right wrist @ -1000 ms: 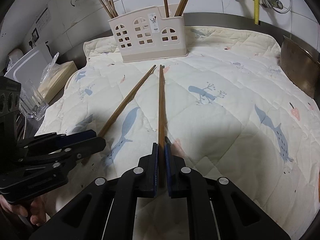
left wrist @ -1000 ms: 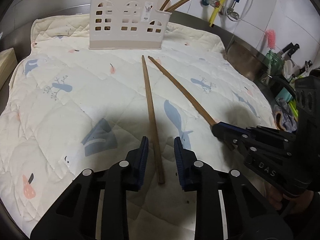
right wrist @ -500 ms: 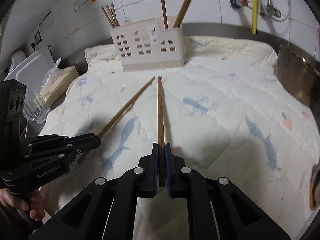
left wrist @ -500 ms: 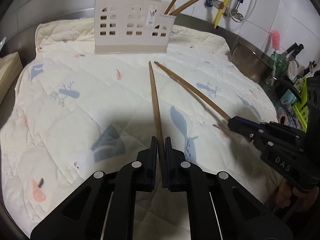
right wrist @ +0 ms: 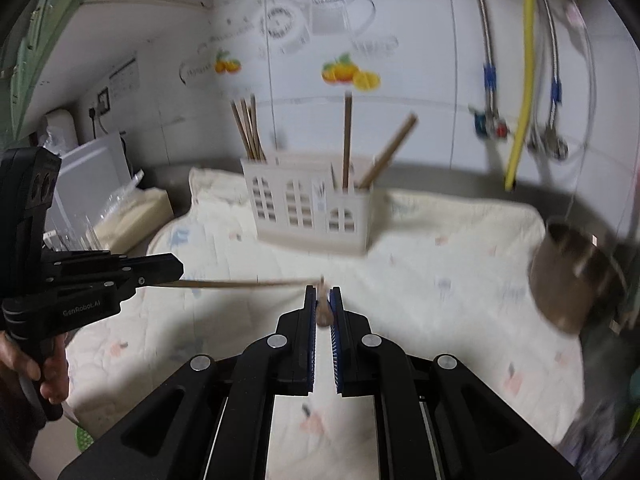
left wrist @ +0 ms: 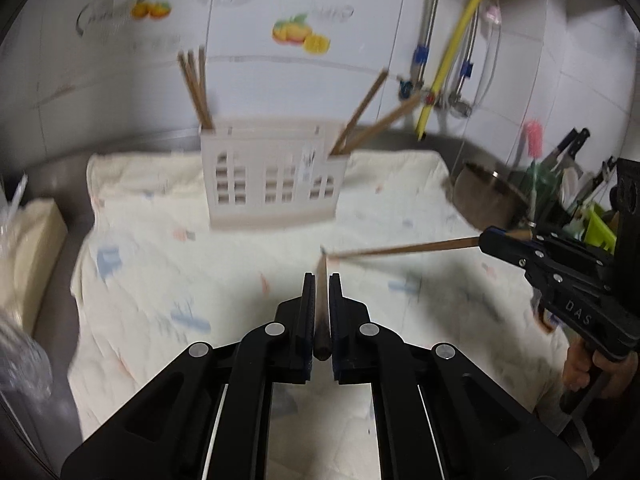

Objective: Organize utensils
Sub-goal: 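Carry the right gripper's chopstick upright into the holder while the left gripper holds its chopstick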

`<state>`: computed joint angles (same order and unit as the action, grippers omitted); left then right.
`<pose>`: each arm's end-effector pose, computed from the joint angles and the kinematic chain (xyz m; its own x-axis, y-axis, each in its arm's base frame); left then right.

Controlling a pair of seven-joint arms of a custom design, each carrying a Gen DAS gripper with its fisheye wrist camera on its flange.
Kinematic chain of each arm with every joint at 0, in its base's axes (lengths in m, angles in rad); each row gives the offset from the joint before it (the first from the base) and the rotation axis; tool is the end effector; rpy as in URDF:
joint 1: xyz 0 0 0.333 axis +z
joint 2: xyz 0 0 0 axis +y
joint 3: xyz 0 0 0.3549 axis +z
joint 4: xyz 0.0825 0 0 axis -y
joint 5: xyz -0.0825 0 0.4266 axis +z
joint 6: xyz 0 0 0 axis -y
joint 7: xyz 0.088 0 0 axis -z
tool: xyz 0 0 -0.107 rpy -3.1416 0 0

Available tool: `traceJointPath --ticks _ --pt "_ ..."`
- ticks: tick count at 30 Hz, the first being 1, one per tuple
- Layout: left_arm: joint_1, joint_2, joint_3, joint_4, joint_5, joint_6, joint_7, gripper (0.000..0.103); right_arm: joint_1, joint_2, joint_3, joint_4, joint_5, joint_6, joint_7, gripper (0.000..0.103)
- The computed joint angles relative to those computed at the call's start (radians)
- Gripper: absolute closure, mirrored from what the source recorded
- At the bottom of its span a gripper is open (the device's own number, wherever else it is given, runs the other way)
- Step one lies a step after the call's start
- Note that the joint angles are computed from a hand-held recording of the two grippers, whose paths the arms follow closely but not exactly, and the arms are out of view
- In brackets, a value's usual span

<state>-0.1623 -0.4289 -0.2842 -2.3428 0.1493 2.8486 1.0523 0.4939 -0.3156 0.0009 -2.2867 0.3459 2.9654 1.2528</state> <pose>0.4387 -0.2427 0.6204 -0.1598 -0.9744 0.1580 -0.6142 -0.0271 -0.7887 0.4768 0.2312 0.6175 0.5071 -0.8604 -0.0510 -0.4838 -0.2353 -0.8430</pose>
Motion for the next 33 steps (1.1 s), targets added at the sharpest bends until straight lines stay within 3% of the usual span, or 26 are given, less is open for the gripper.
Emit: traceJointPath --ticks 7,14,25,33 --pt "-0.012 0.059 0.032 0.116 -0.005 -0.038 0.084 0.098 0.034 0.058 -0.039 0.157 0.063 -0.063 -0.134 0.096" --pt "-0.017 0.109 0.044 0.189 -0.016 -0.065 0.155 0.098 -0.011 0.11 0.005 0.284 0.124 -0.154 -0.229 0.096" --pt "-0.012 0.083 0.036 0.133 -0.027 -0.012 0.149 0.098 -0.044 0.111 0.039 0.27 0.156 -0.137 -0.252 0.096" --pt "0.039 -0.005 -0.028 -0.007 0.011 0.074 0.008 0.097 -0.033 0.066 0.025 0.182 0.174 -0.081 -0.24 0.096"
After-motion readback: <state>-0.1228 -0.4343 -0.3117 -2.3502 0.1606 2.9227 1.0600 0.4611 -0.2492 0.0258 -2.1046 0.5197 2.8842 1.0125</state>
